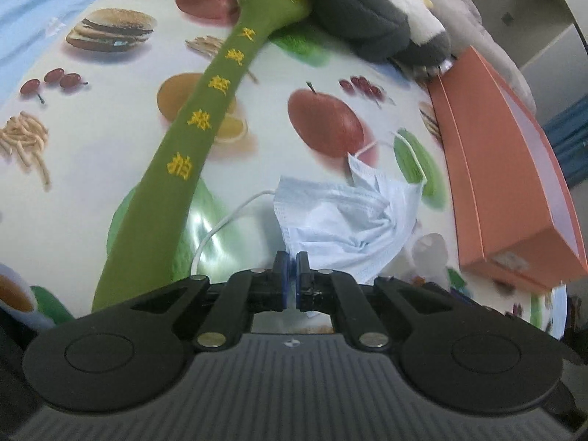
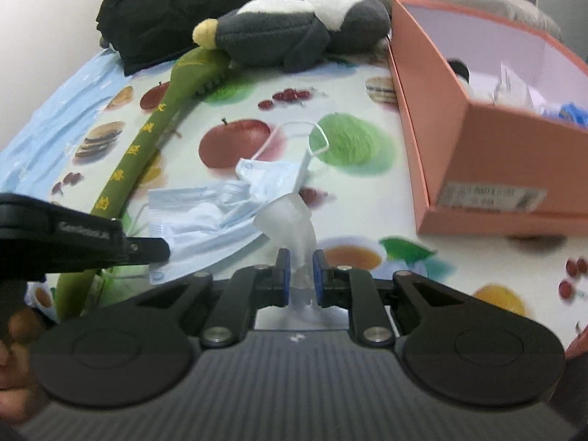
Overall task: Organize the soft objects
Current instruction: 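Lift the mask with the left tool while the right tool lifts the cup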
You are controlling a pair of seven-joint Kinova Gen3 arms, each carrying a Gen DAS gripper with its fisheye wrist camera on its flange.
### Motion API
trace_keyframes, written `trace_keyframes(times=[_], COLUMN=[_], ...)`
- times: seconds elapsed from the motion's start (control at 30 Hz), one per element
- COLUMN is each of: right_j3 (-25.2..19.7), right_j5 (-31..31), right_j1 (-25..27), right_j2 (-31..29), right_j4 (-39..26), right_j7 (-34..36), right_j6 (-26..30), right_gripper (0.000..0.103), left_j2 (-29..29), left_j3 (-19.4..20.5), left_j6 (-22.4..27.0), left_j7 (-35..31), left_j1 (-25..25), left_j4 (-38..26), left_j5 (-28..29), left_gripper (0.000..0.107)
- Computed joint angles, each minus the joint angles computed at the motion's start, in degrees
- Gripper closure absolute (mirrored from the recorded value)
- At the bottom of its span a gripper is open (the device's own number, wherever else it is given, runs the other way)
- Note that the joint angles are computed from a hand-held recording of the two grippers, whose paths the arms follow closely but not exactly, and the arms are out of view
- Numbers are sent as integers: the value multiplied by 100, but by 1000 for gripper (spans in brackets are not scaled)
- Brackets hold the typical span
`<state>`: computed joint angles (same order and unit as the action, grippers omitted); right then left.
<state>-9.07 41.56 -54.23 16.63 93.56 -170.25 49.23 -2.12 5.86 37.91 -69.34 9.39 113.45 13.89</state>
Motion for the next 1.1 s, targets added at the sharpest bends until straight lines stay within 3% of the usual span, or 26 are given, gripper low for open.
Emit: trace_keyframes(times=[0.07, 0.13, 0.2, 0.33, 0.47, 0.63, 0.83, 0.97, 1.1], right_j3=[1, 14, 9, 2, 8, -6, -45, -109, -201], right_j5=[36, 211, 415, 733, 930, 986, 1071, 1148, 1220], right_j1=[13, -16, -57, -86, -73, -93, -190, -174, -133], right_j2=[-85, -151, -160, -85, -62, -80, -178, -252, -348], right_j4=[161, 321, 412, 495, 592, 656, 680, 768, 884], right_j7=[-119, -303, -441, -595, -662, -695, -980, -1307, -1586], right_j6=[-181, -335, -393, -446, -611, -654, -254, -31, 115], right_gripper=[76, 74, 64, 63, 65, 84, 84, 84, 84], left_j2=[-25, -109, -196, -302, -285, -43, 426, 687, 836], left_j3=[-55, -63, -59, -29, -13, -6, 99, 249, 285], left_j6=[187, 377, 592, 785, 749, 633, 611, 537, 333], left_j7=[-376, -645, -899, -1374, -2093, -2903, -3562, -3723, -3376], left_j1=[-13, -15, 1, 33, 121, 157, 162, 203, 520], left_j4=[-61, -128, -219, -384, -567, -844, -1200, -1284, -1242], left_j5=[169, 147, 74, -89, -174, -39, 120, 18, -646], left_gripper=[92, 63, 55, 47, 41, 38, 33, 32, 32])
